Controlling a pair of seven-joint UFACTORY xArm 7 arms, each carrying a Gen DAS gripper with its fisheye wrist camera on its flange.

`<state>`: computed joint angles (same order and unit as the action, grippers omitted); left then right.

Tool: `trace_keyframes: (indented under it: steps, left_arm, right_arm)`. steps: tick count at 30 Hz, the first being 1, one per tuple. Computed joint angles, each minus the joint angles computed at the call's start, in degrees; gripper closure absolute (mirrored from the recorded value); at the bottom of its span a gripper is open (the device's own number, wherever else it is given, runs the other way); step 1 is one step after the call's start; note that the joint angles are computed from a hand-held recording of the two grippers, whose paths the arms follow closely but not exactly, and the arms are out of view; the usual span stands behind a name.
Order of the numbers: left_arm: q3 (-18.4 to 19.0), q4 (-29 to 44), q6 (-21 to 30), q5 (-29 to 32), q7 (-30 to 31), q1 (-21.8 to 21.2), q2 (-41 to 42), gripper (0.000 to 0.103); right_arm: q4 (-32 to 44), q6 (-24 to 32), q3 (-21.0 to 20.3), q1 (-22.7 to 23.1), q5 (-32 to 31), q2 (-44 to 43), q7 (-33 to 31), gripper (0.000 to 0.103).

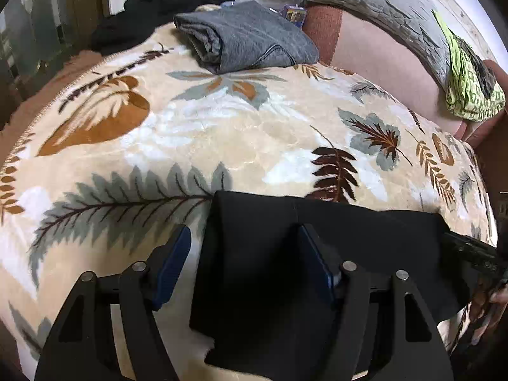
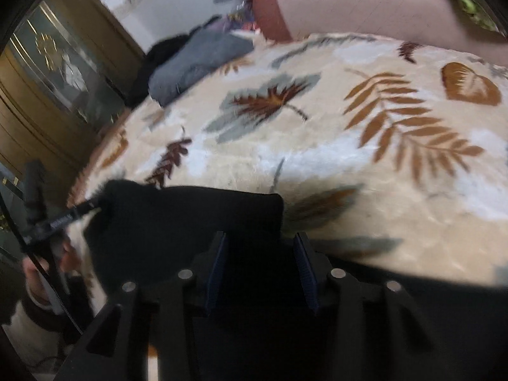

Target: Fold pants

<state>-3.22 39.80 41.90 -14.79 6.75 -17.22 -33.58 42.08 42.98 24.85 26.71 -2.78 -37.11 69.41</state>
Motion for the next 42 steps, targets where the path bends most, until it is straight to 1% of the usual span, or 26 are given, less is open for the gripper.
trace_keyframes:
  steps: [1,3,5,7,8,9,12,14,15,16,17,19,21,22,24,26,28,30,33,36,38,40,41,42]
  left_arm:
    - [0.42,0.46,0.17,-0.40,0.38,-0.25,0.95,0.033]
    - [0.22,0.74,-0.66,-0.41,0.45,-0.09,2.00,0.033]
    - [0.08,0.71,-2.58,-0.58,0.51,-0.05,2.80,0.034]
    - [0.52,1.31,-3.74,-1.34,1.58,-0.73,4.22,0.045]
    - [0.30,1.67,-4.11,-1.19,1.69,-0.70,4.91,0.057]
    - [-0.54,1.90,-4.92,-0.11,1.02,-0.05,5.60,0.062]
    - [-1.63,2.16,-7.50,1.62,0.04,0.53,7.56,0.065]
    - [-1.88,2.23,-8.22,2.47,-0.40,0.63,8.22,0.065]
    - [-1.77,2.36,-7.91,2.73,-0.32,0.54,8.05,0.065]
    - [-1.31,2.51,-7.00,2.63,0.20,0.27,7.40,0.065]
    - [-0.91,2.52,-6.49,2.36,0.56,0.09,6.84,0.065]
    - [0.16,2.18,-4.79,1.39,1.07,-0.07,4.82,0.065]
    - [1.51,1.57,-2.64,-0.33,2.08,-0.57,2.38,0.064]
    - [2.05,0.83,-1.97,-1.27,2.54,-0.80,0.75,0.062]
    - [1.91,-1.21,-1.17,-1.90,2.13,-0.49,-2.93,0.048]
    - [1.88,-3.36,-1.06,-2.74,1.54,-0.67,-6.23,0.045]
    - [1.97,-5.57,-0.17,-3.53,1.27,-1.42,-9.69,0.045]
    - [1.62,-7.43,0.89,-3.37,1.35,-2.00,-12.61,0.045]
    - [-0.89,-9.66,0.41,-0.52,0.58,-1.32,-15.01,0.045]
    - [-2.44,-11.11,-1.97,1.82,-1.04,-0.64,-15.21,0.045]
    - [-2.41,-12.17,-3.59,2.73,-1.82,-0.67,-15.36,0.044]
    - [-1.77,-13.56,-5.59,2.84,-2.19,-1.24,-15.88,0.041]
    - [-1.69,-14.15,-6.37,3.08,-2.53,-1.27,-16.23,0.037]
    - [-1.57,-14.79,-7.10,3.25,-2.85,-1.37,-16.75,0.036]
  right_arm:
    - [0.59,0.31,0.55,-0.55,-0.75,0.21,0.28,0.094]
    - [1.76,1.03,1.44,-1.73,-2.34,0.49,0.96,0.095]
    - [2.21,0.93,2.42,-3.34,-4.45,-0.07,2.42,0.095]
    - [0.78,-1.17,2.98,-4.91,-5.78,-2.34,5.16,0.096]
    - [-0.05,-1.88,2.92,-5.27,-5.76,-3.16,6.20,0.096]
    - [-0.76,-2.24,2.98,-5.58,-5.45,-3.24,7.26,0.096]
    - [-1.94,-2.37,3.40,-5.73,-4.94,-2.21,9.20,0.096]
    - [-4.13,-5.18,3.42,-5.29,-4.02,-1.84,11.64,0.095]
    - [-4.64,-5.52,3.56,-5.17,-4.27,-2.56,12.45,0.093]
    - [-4.75,-5.38,3.76,-5.14,-4.59,-3.51,13.22,0.087]
    - [-4.17,-4.26,4.06,-5.17,-4.93,-4.01,13.63,0.086]
    - [-2.47,-1.05,4.54,-4.51,-5.54,-5.33,13.37,0.075]
    - [-0.30,1.38,6.19,-4.06,-6.58,-6.15,12.94,0.070]
    - [0.72,2.55,6.91,-4.00,-6.87,-6.06,12.81,0.067]
    - [3.84,6.39,9.61,-4.16,-7.51,-5.14,13.34,0.063]
    - [6.15,9.45,12.46,-4.49,-7.84,-3.99,15.33,0.062]
    - [8.61,13.06,15.11,-4.93,-8.55,-2.17,17.21,0.062]
    - [9.98,14.66,16.91,-4.67,-9.52,-0.98,18.93,0.062]
    - [11.51,16.02,17.66,-3.89,-10.60,1.19,19.95,0.062]
    - [12.55,16.94,17.67,-2.78,-11.09,4.37,21.03,0.062]
    - [13.53,18.47,18.43,-2.35,-12.77,5.93,22.66,0.062]
    - [14.04,19.77,18.79,-1.68,-14.50,6.42,24.34,0.062]
    - [14.17,20.31,18.85,-1.31,-15.07,6.53,25.27,0.062]
    - [14.22,20.68,18.98,-1.01,-15.61,6.50,26.47,0.059]
